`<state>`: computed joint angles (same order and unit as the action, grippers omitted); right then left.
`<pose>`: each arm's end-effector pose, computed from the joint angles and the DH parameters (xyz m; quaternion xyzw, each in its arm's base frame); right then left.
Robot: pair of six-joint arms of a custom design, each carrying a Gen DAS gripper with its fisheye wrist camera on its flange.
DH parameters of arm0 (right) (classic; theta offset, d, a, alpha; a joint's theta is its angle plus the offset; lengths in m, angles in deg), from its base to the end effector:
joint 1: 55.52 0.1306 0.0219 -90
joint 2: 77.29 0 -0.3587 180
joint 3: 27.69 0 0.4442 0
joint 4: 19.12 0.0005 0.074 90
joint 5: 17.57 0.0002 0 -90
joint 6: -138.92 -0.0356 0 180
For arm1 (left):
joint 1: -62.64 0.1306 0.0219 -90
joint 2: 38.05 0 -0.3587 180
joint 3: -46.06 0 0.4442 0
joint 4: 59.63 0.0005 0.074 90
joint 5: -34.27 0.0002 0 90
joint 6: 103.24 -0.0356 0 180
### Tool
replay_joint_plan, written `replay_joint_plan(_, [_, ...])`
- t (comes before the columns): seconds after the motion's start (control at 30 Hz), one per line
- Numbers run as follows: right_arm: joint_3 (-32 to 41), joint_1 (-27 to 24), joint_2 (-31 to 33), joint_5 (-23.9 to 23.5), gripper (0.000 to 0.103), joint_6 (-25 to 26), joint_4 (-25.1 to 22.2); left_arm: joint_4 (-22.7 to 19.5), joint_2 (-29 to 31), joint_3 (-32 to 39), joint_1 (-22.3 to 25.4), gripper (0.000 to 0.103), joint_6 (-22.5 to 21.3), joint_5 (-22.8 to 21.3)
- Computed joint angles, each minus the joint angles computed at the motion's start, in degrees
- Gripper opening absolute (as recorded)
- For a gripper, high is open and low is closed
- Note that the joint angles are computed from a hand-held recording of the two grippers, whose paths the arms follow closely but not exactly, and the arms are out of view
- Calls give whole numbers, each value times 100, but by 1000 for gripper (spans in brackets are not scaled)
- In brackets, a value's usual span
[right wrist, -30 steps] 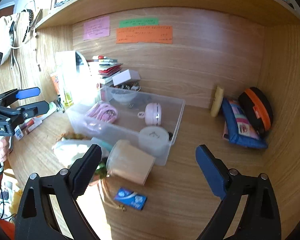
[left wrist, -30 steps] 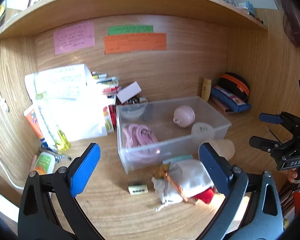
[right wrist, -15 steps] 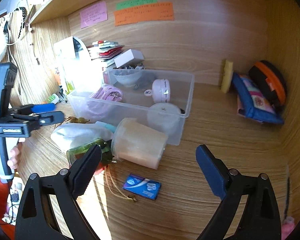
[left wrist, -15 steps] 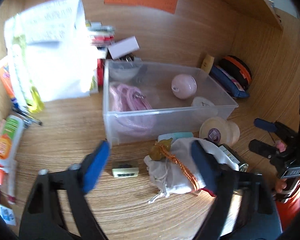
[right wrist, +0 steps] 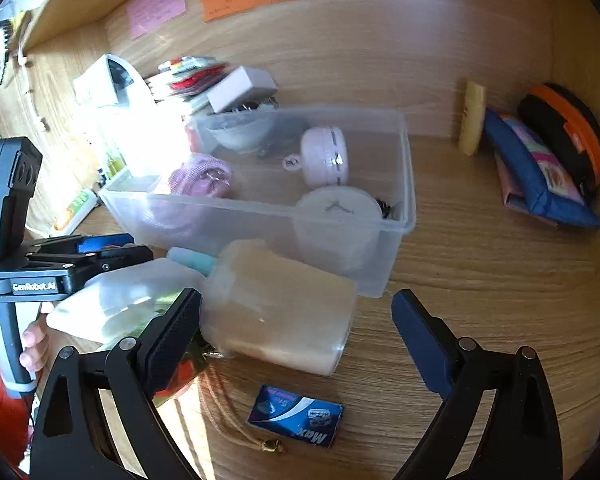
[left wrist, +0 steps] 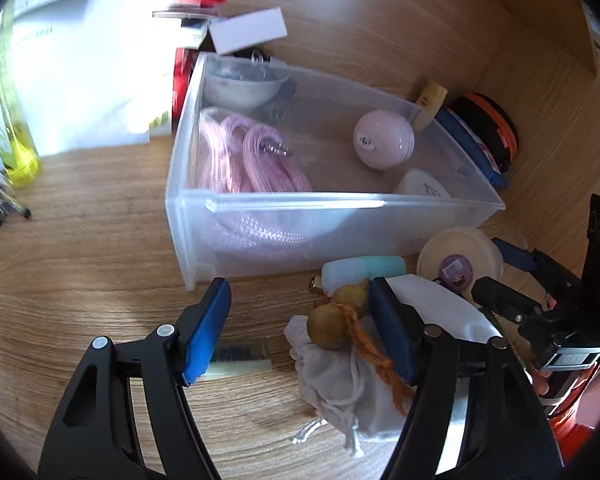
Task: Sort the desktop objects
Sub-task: 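Move both grippers back toward the remaining items beside the box, then grasp the white cloth pouch's knot with the left gripper while the right grasps the beige jar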
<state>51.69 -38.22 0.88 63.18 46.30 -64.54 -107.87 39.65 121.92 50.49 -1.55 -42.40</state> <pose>0.4477 0.1449 0.4148 -0.1484 0.9067 0.1402 0.3691 0.4469 -0.1051 0.3834 0.0434 0.9334 -0.1768 0.3092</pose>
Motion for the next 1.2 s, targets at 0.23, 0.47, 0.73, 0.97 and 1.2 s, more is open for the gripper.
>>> replay_joint_plan(0.23, [-31, -58, 32, -167, 93, 14, -32, 131, 0, -67, 18, 61, 41, 121])
replay_joint_plan(0.47, [-48, -85, 33, -450, 75, 7, -56, 349, -205, -217, -156, 43, -195, -371])
replay_joint_plan(0.73, [-148, -74, -82, -338, 68, 24, -2, 496, -398, -368, -271, 19, -318, -683])
replay_joint_plan(0.97, [-221, -160, -184, -448, 64, -274, 129, 673, -584, -524, -317, 19, -188, -1012])
replay_joint_plan(1.2, [-275, -198, -283, -440, 64, -322, 97, 903, -902, -787, -338, 19, -2, -1084])
